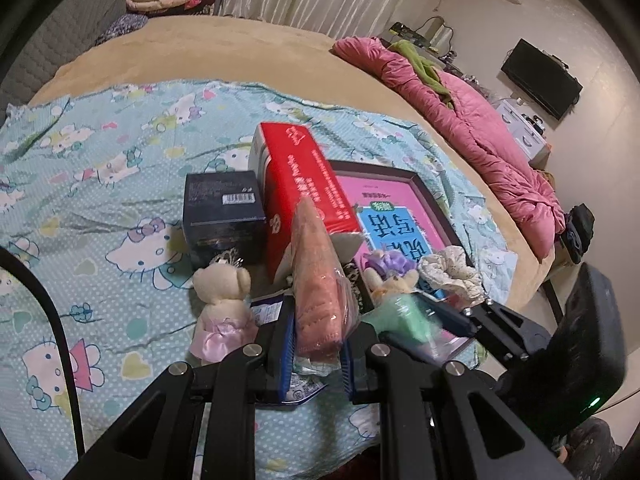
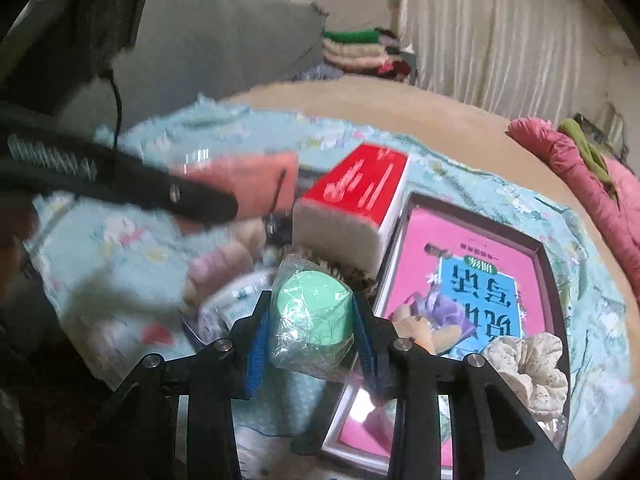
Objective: Organize soft objects
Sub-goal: 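Lift the pink bagged item and green ball and carry them over the book tray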
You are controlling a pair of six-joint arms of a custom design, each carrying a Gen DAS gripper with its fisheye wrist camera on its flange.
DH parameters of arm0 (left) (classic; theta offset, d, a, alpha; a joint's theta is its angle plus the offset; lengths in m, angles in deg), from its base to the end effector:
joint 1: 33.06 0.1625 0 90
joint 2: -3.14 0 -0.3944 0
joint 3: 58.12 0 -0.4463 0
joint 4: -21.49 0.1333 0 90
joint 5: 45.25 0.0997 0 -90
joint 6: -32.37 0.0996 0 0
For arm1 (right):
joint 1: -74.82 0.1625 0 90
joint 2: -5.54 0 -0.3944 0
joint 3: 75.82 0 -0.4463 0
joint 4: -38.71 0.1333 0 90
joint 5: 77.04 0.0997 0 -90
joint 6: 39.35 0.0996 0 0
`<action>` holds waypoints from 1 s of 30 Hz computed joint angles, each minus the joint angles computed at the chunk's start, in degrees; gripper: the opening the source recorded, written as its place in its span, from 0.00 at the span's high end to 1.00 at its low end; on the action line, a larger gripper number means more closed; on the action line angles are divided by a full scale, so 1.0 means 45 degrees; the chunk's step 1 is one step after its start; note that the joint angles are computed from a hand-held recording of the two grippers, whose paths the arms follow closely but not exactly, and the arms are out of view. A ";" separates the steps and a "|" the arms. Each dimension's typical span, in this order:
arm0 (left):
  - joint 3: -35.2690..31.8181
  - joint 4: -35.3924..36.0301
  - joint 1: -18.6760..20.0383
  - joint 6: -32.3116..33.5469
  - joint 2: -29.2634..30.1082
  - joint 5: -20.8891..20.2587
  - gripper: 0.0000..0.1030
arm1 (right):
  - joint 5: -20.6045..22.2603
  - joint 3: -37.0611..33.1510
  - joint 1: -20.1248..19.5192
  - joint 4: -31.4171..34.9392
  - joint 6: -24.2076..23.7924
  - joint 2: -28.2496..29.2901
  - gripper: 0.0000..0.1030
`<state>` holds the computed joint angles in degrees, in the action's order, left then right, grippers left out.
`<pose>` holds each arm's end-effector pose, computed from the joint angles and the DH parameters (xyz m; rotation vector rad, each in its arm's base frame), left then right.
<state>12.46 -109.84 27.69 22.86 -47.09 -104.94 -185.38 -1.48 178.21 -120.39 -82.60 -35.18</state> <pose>-0.2281 -0.7830 0.2659 0.3265 2.6592 -0.7079 0.2860 -0.7611 0.1536 1.1130 -2.3478 0.6942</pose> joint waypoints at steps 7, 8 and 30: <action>-0.0038 -0.0140 -0.0459 0.0371 -0.0008 0.0286 0.81 | 0.0552 0.0370 -0.0066 -0.1007 0.1205 -0.0737 0.62; -0.0068 -0.0152 -0.0544 0.0443 0.0027 0.0352 0.81 | 0.0617 0.0427 -0.0092 -0.1168 0.1358 -0.0849 0.62; -0.1878 0.0428 -0.1638 0.2099 0.2099 0.0632 0.81 | 0.0978 0.1375 -0.0828 -0.2895 0.3418 -0.2456 0.62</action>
